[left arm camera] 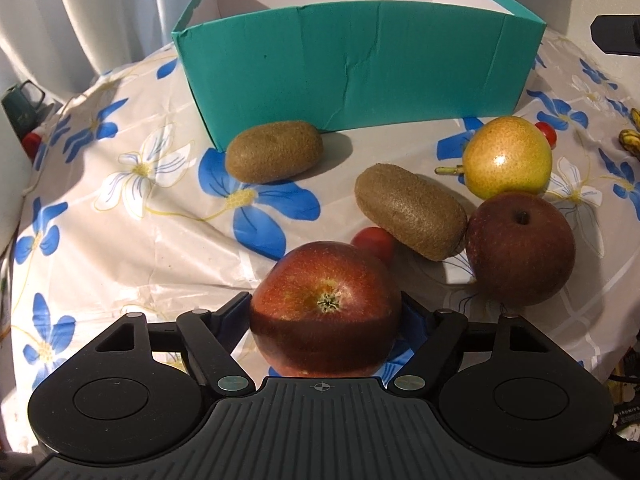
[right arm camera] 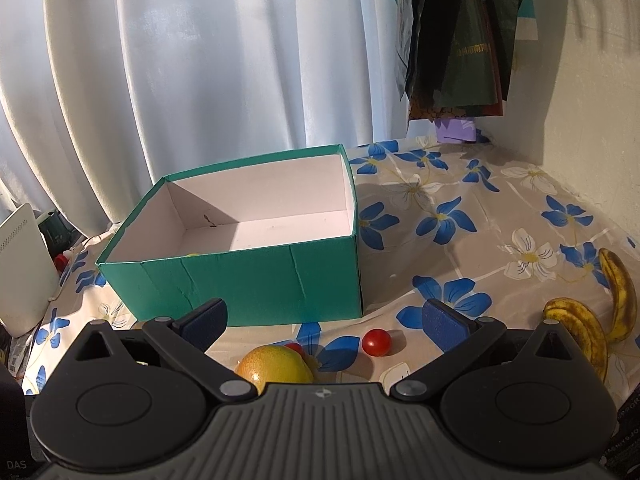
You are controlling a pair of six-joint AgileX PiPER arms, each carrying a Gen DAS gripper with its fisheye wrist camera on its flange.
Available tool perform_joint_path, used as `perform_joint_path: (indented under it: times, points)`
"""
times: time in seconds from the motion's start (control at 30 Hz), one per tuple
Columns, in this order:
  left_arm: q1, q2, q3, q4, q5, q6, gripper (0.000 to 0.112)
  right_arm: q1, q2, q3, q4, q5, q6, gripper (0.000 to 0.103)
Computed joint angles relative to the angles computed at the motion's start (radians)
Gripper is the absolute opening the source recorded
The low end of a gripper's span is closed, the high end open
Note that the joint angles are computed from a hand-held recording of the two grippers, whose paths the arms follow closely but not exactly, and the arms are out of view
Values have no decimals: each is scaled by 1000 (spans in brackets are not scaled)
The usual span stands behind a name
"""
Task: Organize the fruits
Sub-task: 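Grasp a red apple with the left gripper while the right gripper grasps another red apple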
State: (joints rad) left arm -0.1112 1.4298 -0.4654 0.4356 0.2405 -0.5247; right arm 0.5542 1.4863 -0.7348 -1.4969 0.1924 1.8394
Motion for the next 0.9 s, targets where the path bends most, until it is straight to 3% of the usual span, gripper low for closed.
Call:
perform_joint_path:
  times: [0.37,0.53,0.63,0.73,0.9]
  points:
    - [25,15,-6,-112,-22,108,78,14,1,0,79,13,-81,103]
    - [36,-9,-12,-147,15,123,78,22,-5,6,132,18,-144,103]
    - [39,-64,-14,-159,46,126,78,30,-7,11,221,17,-246,103]
    - [33,-117,-24,-154,74,117,78,46,4,12,417,2,-467,102]
    - [37,-177,-37,-138,111,96,78,88,39,5,647,3,-730,95]
